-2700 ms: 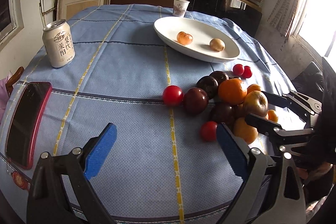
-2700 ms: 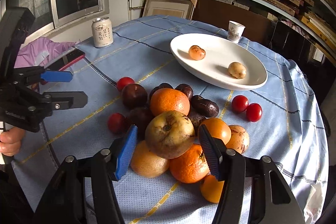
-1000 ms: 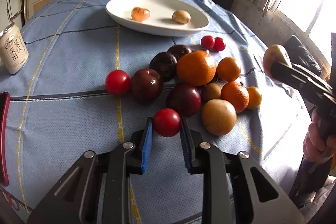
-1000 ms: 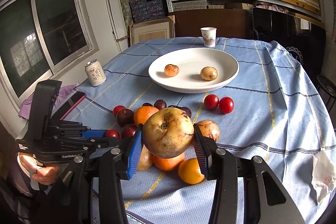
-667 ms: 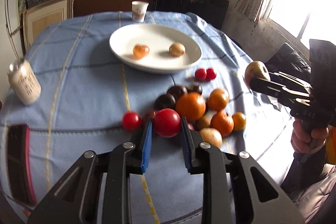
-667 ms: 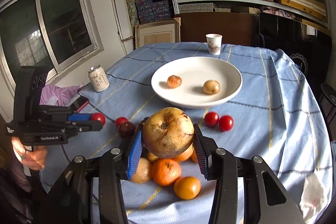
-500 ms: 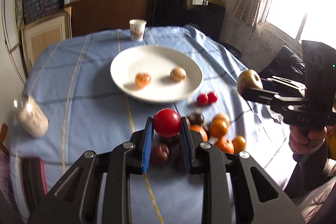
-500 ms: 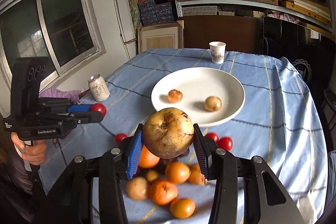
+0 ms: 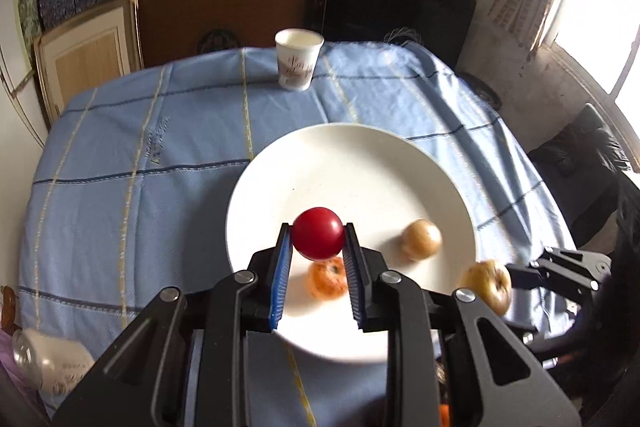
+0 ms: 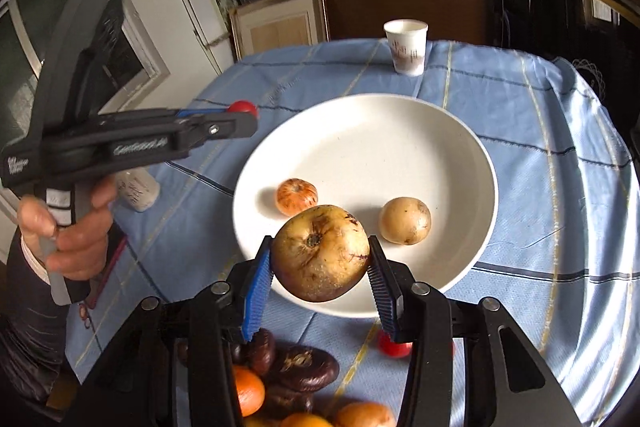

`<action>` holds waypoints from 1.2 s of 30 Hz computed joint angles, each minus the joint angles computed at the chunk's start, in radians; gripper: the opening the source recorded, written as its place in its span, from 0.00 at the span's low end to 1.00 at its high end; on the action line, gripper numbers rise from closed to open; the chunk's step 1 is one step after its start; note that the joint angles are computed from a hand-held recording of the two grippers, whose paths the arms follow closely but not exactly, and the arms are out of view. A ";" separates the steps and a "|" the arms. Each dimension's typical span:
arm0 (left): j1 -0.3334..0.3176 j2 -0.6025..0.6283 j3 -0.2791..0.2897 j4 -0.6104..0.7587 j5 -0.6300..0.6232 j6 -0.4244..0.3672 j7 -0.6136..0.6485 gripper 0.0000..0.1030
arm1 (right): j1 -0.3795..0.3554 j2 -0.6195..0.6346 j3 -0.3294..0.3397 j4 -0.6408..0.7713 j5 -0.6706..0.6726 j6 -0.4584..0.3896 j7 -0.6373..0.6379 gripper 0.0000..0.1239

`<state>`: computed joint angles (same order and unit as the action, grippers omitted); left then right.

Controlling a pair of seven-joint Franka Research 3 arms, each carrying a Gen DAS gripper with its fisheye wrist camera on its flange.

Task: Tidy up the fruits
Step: 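Move the pear and tomato over the white plate and open both grippers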

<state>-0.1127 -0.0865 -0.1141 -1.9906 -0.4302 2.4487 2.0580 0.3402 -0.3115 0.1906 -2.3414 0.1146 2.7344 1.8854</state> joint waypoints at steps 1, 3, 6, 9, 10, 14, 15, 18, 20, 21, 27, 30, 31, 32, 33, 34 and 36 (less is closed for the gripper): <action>0.001 0.036 -0.003 0.025 0.022 -0.005 -0.016 0.24 | 0.002 0.016 -0.005 0.008 0.005 -0.005 -0.007 0.37; 0.007 0.093 -0.013 0.068 0.047 -0.019 -0.039 0.24 | 0.007 0.052 -0.013 0.032 0.012 -0.022 -0.023 0.37; 0.023 0.157 -0.031 0.118 0.051 -0.052 -0.053 0.24 | 0.015 0.091 -0.022 0.056 0.023 -0.035 -0.043 0.37; 0.035 0.191 -0.051 0.141 0.062 -0.064 -0.067 0.24 | 0.021 0.119 -0.029 0.072 0.031 -0.047 -0.053 0.37; 0.037 0.202 -0.056 0.150 0.071 -0.068 -0.072 0.24 | 0.021 0.125 -0.029 0.074 0.030 -0.052 -0.052 0.37; 0.046 0.230 -0.073 0.169 0.090 -0.082 -0.079 0.24 | 0.023 0.149 -0.036 0.087 0.029 -0.060 -0.059 0.37; 0.046 0.236 -0.076 0.173 0.099 -0.082 -0.086 0.24 | 0.022 0.159 -0.039 0.096 0.029 -0.063 -0.063 0.37; 0.050 0.251 -0.082 0.181 0.109 -0.088 -0.099 0.24 | 0.023 0.171 -0.041 0.105 0.026 -0.071 -0.064 0.37; 0.054 0.254 -0.085 0.183 0.112 -0.093 -0.105 0.25 | 0.027 0.171 -0.042 0.107 0.028 -0.083 -0.072 0.38; 0.055 0.254 -0.086 0.183 0.117 -0.094 -0.111 0.30 | 0.026 0.172 -0.042 0.109 0.023 -0.088 -0.072 0.38; 0.062 0.174 -0.082 0.119 0.094 -0.041 -0.105 0.60 | 0.025 0.113 -0.042 0.074 0.034 -0.040 -0.063 0.45; 0.052 0.057 -0.066 0.009 0.059 0.038 -0.063 0.72 | 0.013 0.018 -0.027 0.007 0.023 0.008 -0.038 0.46; 0.044 0.017 -0.056 -0.028 0.050 0.062 -0.049 0.76 | 0.008 -0.021 -0.021 -0.022 0.020 0.027 -0.028 0.47; 0.032 -0.026 -0.044 -0.069 0.036 0.085 -0.032 0.77 | 0.002 -0.056 -0.013 -0.049 0.017 0.039 -0.021 0.48; 0.019 -0.062 -0.031 -0.102 0.027 0.099 -0.020 0.80 | -0.011 -0.091 -0.001 -0.076 0.008 0.052 -0.005 0.48; 0.004 -0.108 -0.016 -0.145 0.013 0.114 -0.006 0.83 | -0.022 -0.126 0.012 -0.103 0.002 0.062 0.012 0.49; -0.026 -0.185 0.012 -0.216 -0.004 0.138 0.007 0.88 | -0.036 -0.200 0.036 -0.160 -0.004 0.078 0.042 0.49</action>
